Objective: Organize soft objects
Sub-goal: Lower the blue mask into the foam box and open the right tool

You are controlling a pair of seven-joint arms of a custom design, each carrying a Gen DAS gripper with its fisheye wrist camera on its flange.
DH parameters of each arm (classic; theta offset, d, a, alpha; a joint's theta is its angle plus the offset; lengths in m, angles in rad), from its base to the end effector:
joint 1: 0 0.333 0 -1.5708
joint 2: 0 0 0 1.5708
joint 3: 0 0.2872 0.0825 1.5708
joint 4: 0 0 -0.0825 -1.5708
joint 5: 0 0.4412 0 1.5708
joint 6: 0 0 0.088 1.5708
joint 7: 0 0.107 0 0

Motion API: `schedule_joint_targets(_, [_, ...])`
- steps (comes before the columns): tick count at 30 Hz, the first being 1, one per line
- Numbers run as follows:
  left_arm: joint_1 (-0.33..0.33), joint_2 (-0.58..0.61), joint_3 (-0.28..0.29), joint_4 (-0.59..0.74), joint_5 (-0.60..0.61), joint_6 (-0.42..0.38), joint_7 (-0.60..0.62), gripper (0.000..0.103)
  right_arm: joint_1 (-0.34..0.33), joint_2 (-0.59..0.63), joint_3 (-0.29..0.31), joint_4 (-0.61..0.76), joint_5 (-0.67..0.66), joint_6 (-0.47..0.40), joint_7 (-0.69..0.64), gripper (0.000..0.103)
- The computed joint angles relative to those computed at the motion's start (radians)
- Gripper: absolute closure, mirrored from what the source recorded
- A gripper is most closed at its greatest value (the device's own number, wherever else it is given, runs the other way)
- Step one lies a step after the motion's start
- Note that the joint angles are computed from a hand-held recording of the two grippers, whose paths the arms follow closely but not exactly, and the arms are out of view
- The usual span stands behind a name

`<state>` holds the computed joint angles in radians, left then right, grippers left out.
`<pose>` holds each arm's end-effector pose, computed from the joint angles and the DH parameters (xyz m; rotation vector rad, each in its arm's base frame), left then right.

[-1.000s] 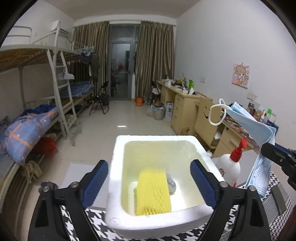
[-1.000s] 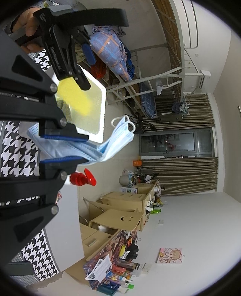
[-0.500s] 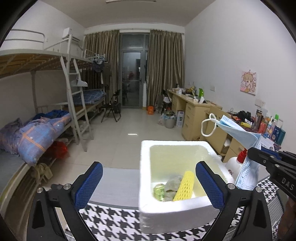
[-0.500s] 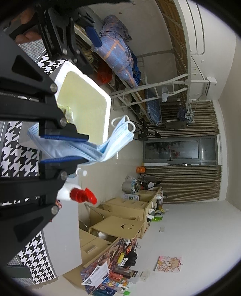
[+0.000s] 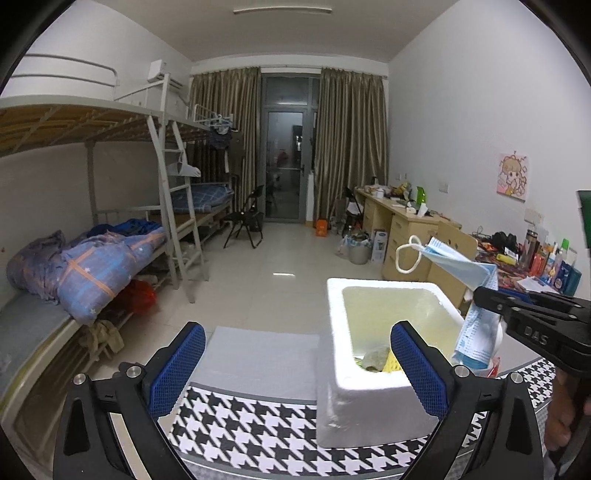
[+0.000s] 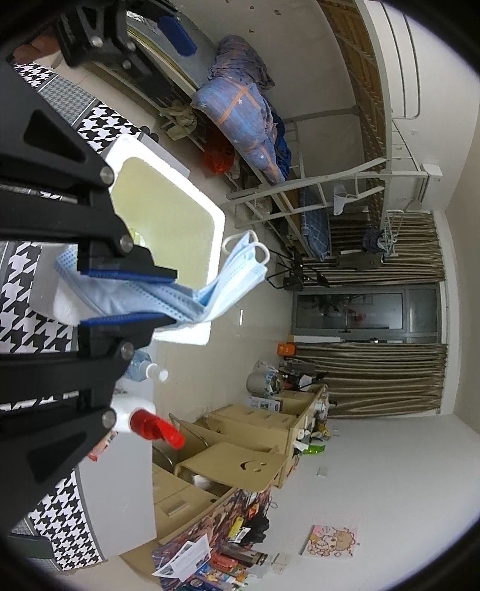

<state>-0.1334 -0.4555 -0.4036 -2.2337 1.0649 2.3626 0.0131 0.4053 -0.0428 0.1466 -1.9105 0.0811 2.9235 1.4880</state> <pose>0.4582 -0.2835 0.5639 -1.7178 1.1412 -0.8158 0.5576 0.3392 0.5967 -1.8806 1.0293 -0.6013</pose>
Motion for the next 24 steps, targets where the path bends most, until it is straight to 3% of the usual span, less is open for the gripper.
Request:
schedule_joint_targets(6, [-0.009,-0.063,-0.009,-0.051,-0.01,-0.041,-0.012,0.002,0.005,0.037,0.003,0.04,-0.086,-0.025,0.064,0.084])
schedule_joint_targets(24, [-0.02,-0.144,-0.035,-0.111,-0.053,-0.072,0.005,0.002,0.039,0.139,-0.022,0.159,-0.104,-0.138,0.075,0.084])
